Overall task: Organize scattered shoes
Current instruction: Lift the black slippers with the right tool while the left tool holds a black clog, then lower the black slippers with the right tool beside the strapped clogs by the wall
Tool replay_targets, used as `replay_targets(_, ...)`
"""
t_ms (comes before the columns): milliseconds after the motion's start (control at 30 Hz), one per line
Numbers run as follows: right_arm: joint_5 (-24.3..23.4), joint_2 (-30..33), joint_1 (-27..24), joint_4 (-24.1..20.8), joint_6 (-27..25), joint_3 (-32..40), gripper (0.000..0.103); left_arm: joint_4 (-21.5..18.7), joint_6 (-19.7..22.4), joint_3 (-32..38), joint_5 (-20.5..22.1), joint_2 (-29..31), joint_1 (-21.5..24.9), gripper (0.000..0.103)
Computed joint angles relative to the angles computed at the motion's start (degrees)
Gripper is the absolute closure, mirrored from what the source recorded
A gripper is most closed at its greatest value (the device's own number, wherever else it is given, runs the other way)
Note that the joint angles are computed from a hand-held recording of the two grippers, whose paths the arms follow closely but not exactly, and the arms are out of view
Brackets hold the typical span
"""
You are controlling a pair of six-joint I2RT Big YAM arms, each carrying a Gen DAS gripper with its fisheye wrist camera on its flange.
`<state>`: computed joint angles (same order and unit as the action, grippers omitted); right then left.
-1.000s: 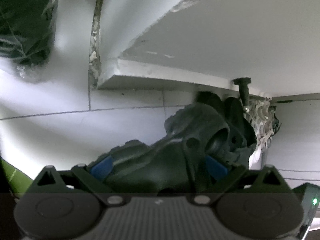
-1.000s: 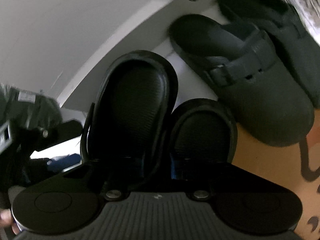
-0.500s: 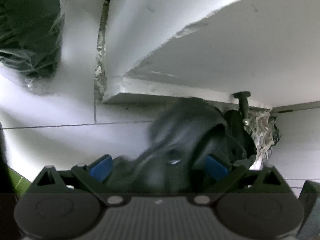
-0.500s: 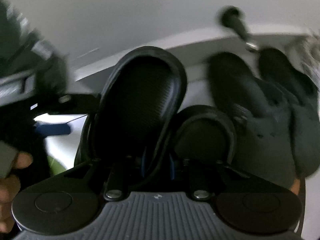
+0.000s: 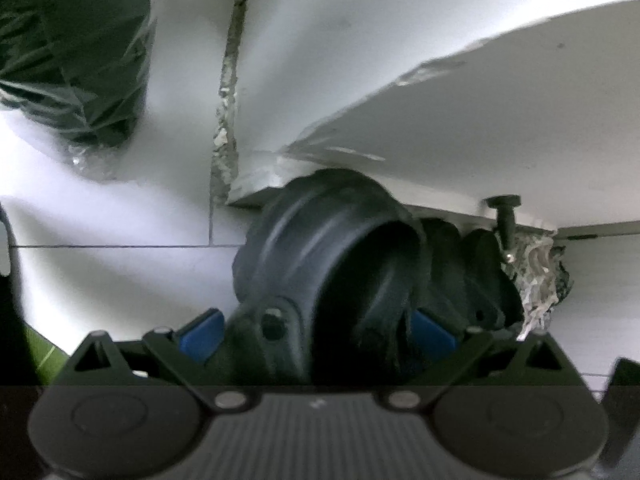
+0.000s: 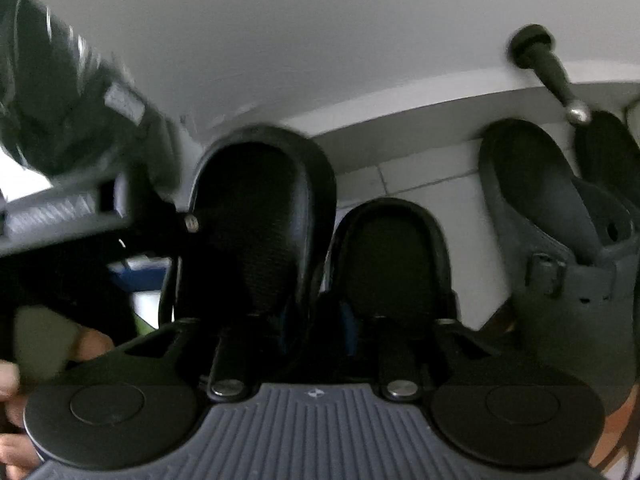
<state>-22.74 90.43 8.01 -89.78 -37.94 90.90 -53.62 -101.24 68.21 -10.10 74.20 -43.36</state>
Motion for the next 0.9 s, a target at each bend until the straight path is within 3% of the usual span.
replay_targets(133, -0.7, -0.7, -1.9, 1.7, 1.4, 1.2, 0.038, -0.6, 0.2, 0.3, 0.1, 0.4, 0.0, 0.002)
replay_targets(367, 0.2, -1.6, -5.5, 1.5, 1.0, 1.5, 0.013, -1.3, 0.6, 0.7, 0.2, 0.9, 0.0, 0.002)
replay_targets(567, 3.7, -4.3, -7.6, 2.3, -5.6, -5.0, 0.01, -1.3, -0.2, 0.4, 1.1, 1.1, 0.1, 0.002)
replay_targets(767, 5.6, -6.0, -7.6, 3.9, -8.8, -10.2, 0.01, -1.7, 0.3, 0.8, 1.3, 1.4, 0.1, 0.002)
replay_targets(900, 7.0, -5.9, -6.8, 5.7, -6.9, -11.2, 0.01, -2.4, 1.0, 1.5, 1.7, 1.9, 0.2, 0.002)
